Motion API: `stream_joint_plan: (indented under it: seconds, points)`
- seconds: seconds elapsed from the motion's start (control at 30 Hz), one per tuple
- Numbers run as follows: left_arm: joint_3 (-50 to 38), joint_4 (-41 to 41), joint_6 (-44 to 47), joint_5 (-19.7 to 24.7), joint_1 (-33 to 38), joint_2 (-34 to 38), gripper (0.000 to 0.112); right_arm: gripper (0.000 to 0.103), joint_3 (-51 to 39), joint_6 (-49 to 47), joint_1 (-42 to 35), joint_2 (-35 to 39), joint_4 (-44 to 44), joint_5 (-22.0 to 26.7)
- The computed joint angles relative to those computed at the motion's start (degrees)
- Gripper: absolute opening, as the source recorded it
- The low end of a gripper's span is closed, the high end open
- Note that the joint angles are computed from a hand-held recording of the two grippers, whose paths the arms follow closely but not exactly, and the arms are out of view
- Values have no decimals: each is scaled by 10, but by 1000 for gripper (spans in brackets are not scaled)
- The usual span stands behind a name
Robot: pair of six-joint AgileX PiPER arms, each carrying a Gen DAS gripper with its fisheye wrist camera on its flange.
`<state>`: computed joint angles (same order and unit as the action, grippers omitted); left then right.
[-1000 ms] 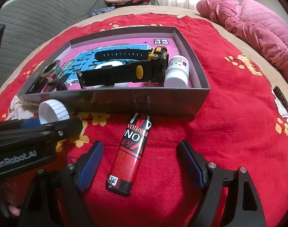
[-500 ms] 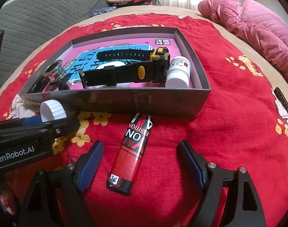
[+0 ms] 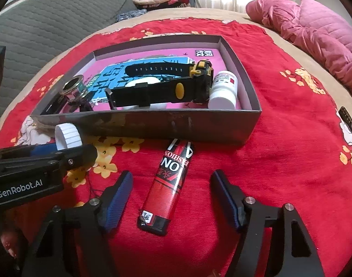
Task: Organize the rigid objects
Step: 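Grasp the white cap with left tool while right tool grasps the red lighter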
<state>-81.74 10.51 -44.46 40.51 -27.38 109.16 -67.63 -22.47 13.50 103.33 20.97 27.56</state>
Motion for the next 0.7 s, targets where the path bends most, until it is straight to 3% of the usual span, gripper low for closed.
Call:
stream_joint_plan:
  seconds: [0.27, 0.53, 0.7]
  points:
    - [9, 23, -12, 20, -12, -9, 52, 59, 2, -48, 0, -3, 39, 5]
    - [16, 37, -21, 31, -18, -16, 51, 30, -1, -121, -16, -2, 113, 33]
    - [24, 43, -22, 28, -17, -21, 46, 23, -1, -175, -17, -4, 152, 55]
